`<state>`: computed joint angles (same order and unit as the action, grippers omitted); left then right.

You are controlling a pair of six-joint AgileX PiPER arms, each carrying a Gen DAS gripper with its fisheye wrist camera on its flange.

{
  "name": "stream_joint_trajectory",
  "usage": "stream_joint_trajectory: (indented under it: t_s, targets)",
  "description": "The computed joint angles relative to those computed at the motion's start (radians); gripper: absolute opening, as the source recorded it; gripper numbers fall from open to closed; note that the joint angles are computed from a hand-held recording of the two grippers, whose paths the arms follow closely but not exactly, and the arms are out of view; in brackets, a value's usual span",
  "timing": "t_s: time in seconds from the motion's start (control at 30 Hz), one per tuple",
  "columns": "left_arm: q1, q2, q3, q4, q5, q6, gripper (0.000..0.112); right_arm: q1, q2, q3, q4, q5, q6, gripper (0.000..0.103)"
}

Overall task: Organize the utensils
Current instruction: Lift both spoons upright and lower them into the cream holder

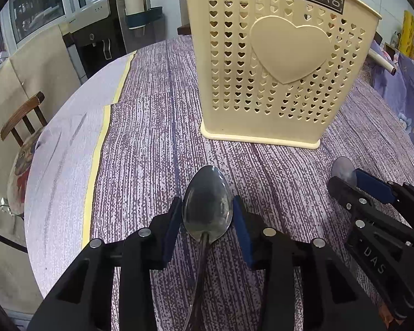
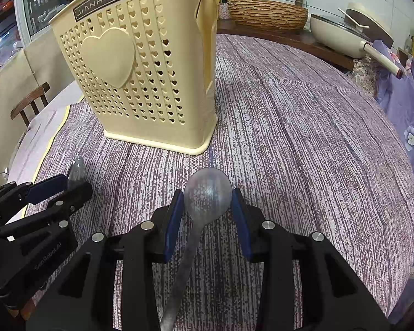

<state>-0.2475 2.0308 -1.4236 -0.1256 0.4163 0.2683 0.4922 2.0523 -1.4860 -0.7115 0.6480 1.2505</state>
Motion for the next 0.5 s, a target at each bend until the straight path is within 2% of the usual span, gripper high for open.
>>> stream_joint_trajectory:
  t_s: [0.2, 0.33, 0.5]
  targets:
    - [0.000, -0.011, 0.012, -0.040, -0.012, 0.032, 0.038, 0.001, 0.002, -0.003, 0.002, -0.003, -0.002, 0.037]
    - [0.013, -0.039, 0.027, -0.135, -0.021, 0.112, 0.038, -0.013, -0.029, 0.040, -0.022, -0.062, 0.040, 0.037]
    - [0.037, -0.085, 0.048, -0.296, -0.006, 0.254, 0.038, -0.001, -0.094, 0.091, -0.111, -0.085, 0.113, 0.037]
